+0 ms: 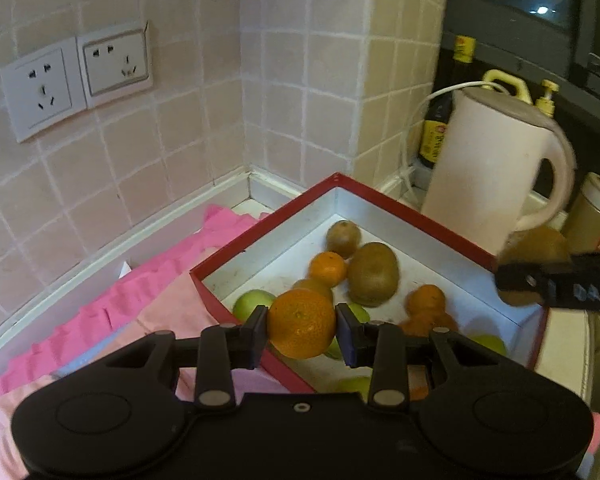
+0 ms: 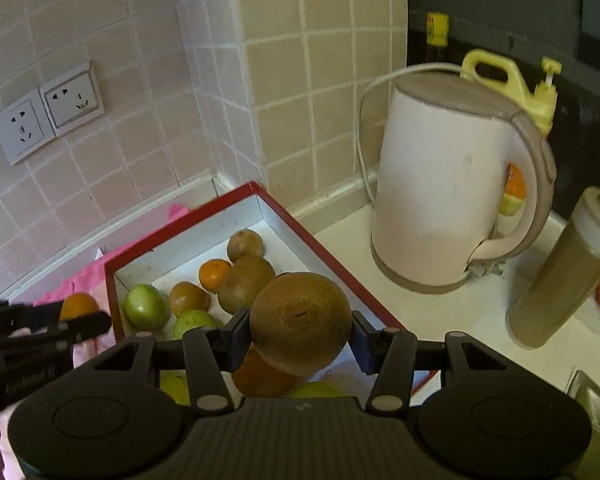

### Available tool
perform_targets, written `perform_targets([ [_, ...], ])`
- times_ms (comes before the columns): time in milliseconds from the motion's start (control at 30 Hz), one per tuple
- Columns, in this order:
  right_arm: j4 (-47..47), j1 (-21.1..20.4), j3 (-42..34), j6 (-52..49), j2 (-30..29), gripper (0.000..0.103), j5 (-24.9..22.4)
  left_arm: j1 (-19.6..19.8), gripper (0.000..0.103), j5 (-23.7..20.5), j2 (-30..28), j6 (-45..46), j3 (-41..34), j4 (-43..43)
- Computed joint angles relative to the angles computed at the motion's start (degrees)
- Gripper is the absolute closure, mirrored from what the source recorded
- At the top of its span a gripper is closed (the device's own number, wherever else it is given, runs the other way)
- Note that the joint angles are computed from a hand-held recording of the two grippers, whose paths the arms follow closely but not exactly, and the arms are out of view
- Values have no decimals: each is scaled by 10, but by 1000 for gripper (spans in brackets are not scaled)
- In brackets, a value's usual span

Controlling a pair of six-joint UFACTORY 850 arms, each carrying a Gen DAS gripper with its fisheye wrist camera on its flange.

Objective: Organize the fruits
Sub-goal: 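Carry the tangerine and kiwi into the red box and open both tools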

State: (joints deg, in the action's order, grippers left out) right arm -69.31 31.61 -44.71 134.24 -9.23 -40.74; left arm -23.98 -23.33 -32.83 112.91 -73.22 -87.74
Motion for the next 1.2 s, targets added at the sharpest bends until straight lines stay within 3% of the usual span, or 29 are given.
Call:
perform_targets([
  [200,-66,-39,29,89,-2,50,63,-5,60,-12,-75,-168,-101,134],
  [333,-147,-70,34,181,-12,50,106,-14,60,-16,-119,-221,-162,186],
  [500,-217,-96,15,254,-45,50,115,-27,60,-17,-167,-307,-235,256],
  [767,-294,-126,-12,349,-93,50,150,-37,60,-40,-215,-361,-299,334],
  [1000,-214,-124,-42,265,-120,50,133,-39,60,-80,-257,-462,-357,414],
  [1200,-150,-118,-63,184,-134,49,112,-38,59,-89,-274,-513,-383,449],
])
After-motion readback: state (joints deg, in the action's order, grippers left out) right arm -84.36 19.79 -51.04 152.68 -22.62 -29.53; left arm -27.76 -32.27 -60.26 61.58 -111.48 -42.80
